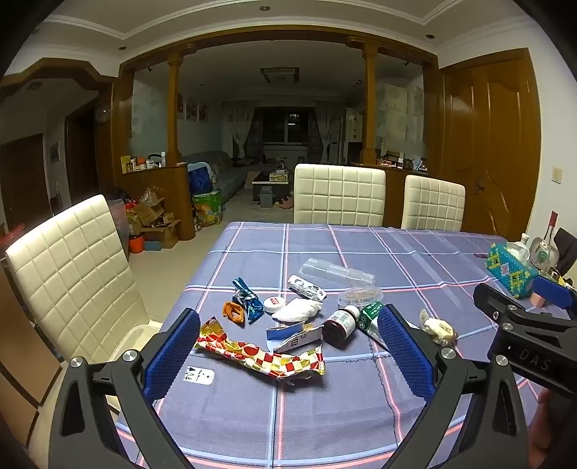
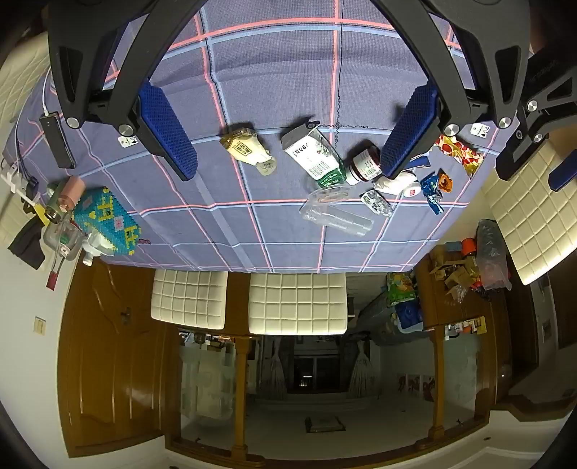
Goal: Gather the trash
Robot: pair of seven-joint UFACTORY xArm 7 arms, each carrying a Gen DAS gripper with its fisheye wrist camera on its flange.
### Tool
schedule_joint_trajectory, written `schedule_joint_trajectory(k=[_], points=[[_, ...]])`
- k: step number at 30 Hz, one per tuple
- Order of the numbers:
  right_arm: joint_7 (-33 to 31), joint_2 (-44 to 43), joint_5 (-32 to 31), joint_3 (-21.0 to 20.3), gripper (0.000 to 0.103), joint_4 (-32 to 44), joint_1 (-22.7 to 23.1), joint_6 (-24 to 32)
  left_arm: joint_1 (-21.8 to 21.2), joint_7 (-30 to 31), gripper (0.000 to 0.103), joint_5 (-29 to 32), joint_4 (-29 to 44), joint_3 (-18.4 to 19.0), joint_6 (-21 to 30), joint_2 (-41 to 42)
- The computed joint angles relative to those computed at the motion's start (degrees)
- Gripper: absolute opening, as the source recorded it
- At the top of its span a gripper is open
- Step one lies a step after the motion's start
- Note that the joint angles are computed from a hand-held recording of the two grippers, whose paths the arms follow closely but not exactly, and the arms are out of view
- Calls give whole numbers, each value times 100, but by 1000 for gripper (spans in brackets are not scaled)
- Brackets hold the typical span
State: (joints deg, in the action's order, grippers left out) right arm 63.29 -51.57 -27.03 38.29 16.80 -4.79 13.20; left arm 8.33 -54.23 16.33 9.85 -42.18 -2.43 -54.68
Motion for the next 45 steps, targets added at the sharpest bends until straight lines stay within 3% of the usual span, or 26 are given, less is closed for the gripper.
schedule_joint_trajectory(k=[15, 19, 45], points=[[21, -51, -1, 2, 100, -19, 5, -22, 110, -162, 96, 3, 105, -253, 2, -21], [19, -55, 3, 3, 100, -21, 4, -23, -18, -53, 96, 22, -17, -17, -39, -69], [17, -75, 4, -5, 100, -26, 34, 8, -39, -25, 96, -13, -42, 7, -38, -78]])
